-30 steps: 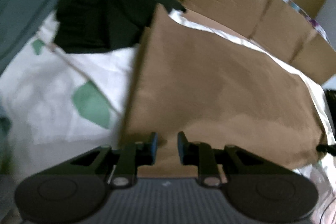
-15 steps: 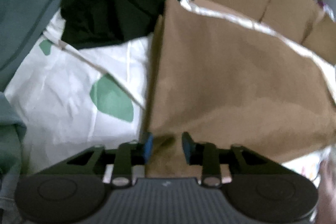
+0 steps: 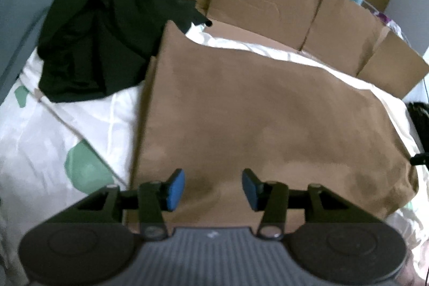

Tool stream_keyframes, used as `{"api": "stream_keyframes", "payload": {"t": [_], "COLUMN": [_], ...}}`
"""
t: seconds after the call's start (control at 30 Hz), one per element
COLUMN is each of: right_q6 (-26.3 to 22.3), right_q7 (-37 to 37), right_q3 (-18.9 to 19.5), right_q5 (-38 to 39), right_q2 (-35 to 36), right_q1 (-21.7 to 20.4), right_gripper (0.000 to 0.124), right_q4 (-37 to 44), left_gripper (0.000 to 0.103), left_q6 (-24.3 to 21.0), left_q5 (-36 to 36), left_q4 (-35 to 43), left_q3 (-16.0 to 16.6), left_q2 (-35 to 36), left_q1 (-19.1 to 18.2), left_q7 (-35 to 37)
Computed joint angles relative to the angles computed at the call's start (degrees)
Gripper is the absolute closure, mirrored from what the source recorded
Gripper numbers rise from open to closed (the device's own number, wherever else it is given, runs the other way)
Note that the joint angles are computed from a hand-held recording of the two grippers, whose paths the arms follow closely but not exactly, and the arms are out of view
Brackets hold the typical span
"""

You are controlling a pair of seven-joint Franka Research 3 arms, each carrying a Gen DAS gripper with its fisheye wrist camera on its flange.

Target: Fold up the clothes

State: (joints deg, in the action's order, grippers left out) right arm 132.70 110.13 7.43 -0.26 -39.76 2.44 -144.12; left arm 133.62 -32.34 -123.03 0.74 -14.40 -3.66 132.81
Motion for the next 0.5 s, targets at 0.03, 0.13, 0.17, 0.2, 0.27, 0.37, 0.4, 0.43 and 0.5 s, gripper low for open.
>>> {"api": "stream_keyframes", "payload": {"t": [0.03, 0.13, 0.17, 0.2, 0.27, 0.37, 0.4, 0.43, 0.5], "right_q6": [0.54, 3.05, 3.84, 4.62, 6.08, 8.28, 8.07, 7.51, 6.08], "right_q7": [-0.32, 3.50, 4.92, 6.37, 6.12, 5.15, 5.22, 6.05, 7.40], "right_q3": [-0.46, 1.58, 2.04, 2.47, 2.28, 2.16, 2.26, 2.72, 3.24], "right_q5": [0.70, -0.48, -0.69, -0.92, -1.91, -3.15, -3.51, -3.94, -4.39], "right_q2": [0.25, 0.12, 0.10, 0.11, -0.43, -1.33, -1.71, -1.89, -1.40], "right_q1": [0.45, -1.18, -1.48, -1.75, -1.38, -1.10, -1.38, -2.06, -2.74], "right_gripper": [0.085, 0.085, 0.085, 0.085, 0.085, 0.086, 0.086, 0.086, 0.086], "right_q4": [-0.33, -2.69, -3.61, -4.50, -5.85, -7.81, -8.03, -7.91, -6.80], "left_gripper": [0.054, 0.054, 0.054, 0.054, 0.054, 0.052, 0.052, 0.052, 0.054], "left_q6": [-0.02, 0.33, 0.74, 1.40, 2.98, 5.52, 6.21, 6.38, 6.58], "left_q5": [-0.18, 0.10, 1.09, 2.33, 4.63, 7.36, 8.25, 8.87, 10.02], "left_q4": [-0.07, -0.40, -0.66, -1.03, -1.96, -2.91, -3.11, -3.08, -3.13], "left_q3": [0.03, -0.30, -0.69, -1.11, -1.69, -2.13, -2.24, -2.25, -2.32], "left_q2": [0.19, 0.95, 1.22, 1.43, 1.54, 1.34, 1.30, 1.25, 0.85], "left_q1": [-0.07, 0.08, 0.34, 0.60, 0.93, 0.88, 0.81, 0.69, 0.34], "left_q7": [0.23, 0.02, -0.92, -1.97, -3.58, -4.60, -5.04, -5.61, -6.30]}}
